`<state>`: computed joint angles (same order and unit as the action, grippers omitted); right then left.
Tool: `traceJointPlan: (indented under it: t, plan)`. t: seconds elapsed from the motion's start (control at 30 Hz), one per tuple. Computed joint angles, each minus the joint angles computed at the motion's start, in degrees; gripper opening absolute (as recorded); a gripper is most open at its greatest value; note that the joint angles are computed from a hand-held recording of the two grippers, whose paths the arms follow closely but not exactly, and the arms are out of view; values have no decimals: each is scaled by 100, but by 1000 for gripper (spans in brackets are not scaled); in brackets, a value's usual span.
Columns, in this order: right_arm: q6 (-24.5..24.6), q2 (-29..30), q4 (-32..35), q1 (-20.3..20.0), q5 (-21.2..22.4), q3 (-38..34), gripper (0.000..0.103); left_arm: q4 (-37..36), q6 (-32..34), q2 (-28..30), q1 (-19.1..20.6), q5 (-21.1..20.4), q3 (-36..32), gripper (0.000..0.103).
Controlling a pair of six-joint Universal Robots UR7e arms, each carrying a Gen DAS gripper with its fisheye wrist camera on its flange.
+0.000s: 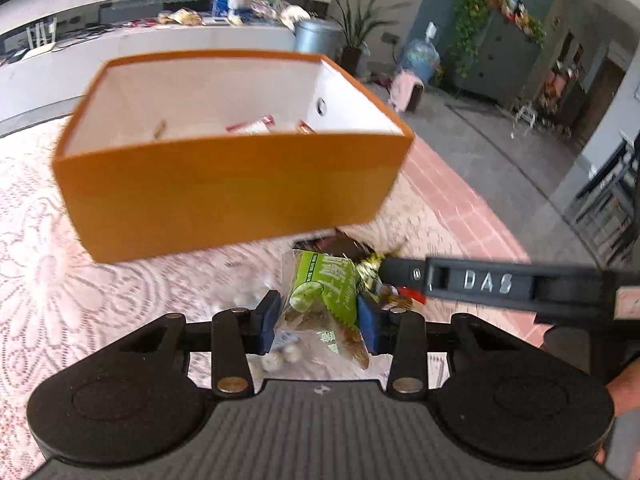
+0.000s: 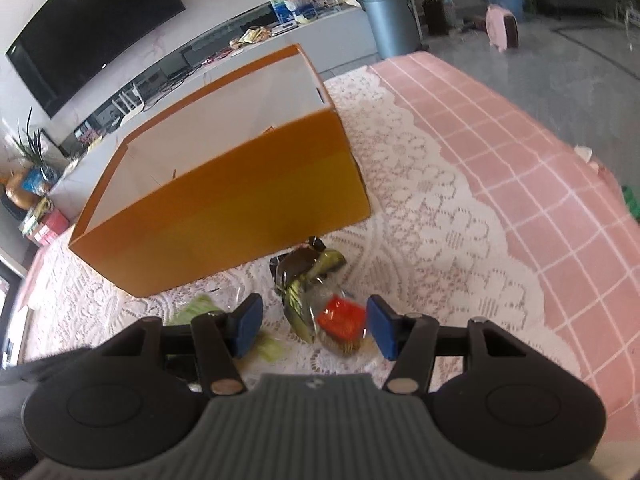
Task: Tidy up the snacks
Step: 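Grasp the green packet with left tool while right tool grasps the dark foil bag, then lift both held packets and carry them over the orange box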
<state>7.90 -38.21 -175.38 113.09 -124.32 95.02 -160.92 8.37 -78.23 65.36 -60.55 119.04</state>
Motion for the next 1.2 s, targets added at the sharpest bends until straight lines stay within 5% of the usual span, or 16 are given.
traceJointPlan:
  t: [0.1,0.23,0.4,0.73,0.97,1.2]
  plan:
    - [-294,146,242,49,-149,-265,59,-99,12,5,79,156,-113,46]
    - [-873,484,431,125,-548,-767,78,-96,-80,2,227,232,-231,46]
    - [-1136,862,1064,43,-832,-1383,79,-66,-157,5,363,176,-311,46]
    - [-619,955,2043,-126,-659,-1607,59,184,-358,12,597,39,-413,46]
    - [-990,936,1840,-101,-324,-1504,23,269,-433,44,680,-17,-444,46]
    - [-1290,812,1417,-61,-13,-1244,7,220,-448,5,668,3,-368,46]
